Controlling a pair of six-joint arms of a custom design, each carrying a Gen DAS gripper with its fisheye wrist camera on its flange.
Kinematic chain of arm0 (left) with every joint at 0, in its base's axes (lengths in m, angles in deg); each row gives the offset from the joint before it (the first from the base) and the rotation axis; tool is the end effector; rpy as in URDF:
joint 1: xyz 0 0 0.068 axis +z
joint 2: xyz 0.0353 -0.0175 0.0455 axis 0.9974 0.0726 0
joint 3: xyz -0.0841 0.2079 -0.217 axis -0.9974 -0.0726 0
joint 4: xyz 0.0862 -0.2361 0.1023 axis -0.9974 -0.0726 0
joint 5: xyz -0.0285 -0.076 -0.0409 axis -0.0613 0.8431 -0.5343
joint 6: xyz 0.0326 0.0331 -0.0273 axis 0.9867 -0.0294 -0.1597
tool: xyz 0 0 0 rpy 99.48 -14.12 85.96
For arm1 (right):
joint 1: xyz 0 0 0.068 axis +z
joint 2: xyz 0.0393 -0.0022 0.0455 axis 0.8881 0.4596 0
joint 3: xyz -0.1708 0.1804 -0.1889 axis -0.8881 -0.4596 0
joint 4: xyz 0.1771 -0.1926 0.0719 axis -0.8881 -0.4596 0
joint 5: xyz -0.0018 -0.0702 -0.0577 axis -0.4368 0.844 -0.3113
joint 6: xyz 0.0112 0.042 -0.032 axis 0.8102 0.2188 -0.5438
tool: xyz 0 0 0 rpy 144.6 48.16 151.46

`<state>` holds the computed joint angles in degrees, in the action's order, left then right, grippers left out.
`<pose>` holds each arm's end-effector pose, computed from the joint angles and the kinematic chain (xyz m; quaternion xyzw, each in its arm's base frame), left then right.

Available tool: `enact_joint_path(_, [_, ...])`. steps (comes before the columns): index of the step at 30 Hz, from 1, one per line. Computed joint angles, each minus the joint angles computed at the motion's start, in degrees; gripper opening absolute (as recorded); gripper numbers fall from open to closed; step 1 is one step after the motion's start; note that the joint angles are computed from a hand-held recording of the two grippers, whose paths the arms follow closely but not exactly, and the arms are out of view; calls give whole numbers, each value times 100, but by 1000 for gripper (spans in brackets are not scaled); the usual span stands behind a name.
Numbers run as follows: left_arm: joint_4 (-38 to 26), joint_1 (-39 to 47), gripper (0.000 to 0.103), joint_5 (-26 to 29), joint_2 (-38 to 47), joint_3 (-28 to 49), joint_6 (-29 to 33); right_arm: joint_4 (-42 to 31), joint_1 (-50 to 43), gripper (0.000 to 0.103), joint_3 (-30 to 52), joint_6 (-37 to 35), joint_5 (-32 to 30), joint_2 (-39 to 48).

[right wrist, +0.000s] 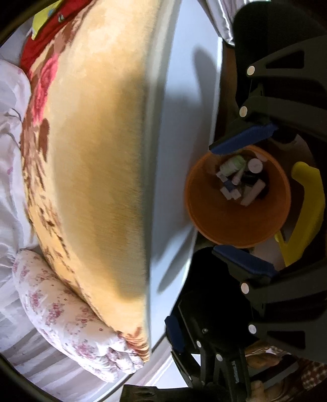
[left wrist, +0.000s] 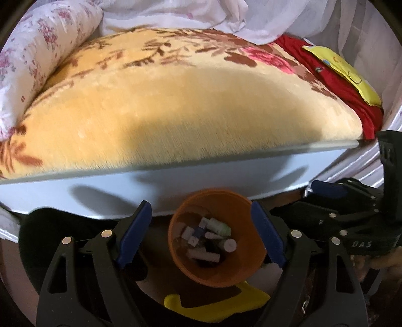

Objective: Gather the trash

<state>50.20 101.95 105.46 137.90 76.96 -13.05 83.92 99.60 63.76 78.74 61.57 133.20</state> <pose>0.2720 0.0622 0.1576 0.1910 0.9382 -0.1257 0.2598 0.2107 0.1535 0.1135 0.0239 0.9581 0.1274 0.2556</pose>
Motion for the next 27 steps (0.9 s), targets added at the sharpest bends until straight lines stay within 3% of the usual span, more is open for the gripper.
enact_joint_path(12, [740,-503,90,-221,-242,500,-751,-104,-703,81,509,-986,301,-815])
enact_joint_path(16, [946,-742,92,-430,-87,811,-974,-13,-1007,86,867,-1419,411,-723])
enact_joint_path(20, [1214,-990,92,-635,175,1178,-1234,169,-1230,98,1164,-1828,587,-570])
enact_joint_path(27, [1729,-1246,93,-906,903,2059,-1763,553,-1768,98,1907,-2339,444,47])
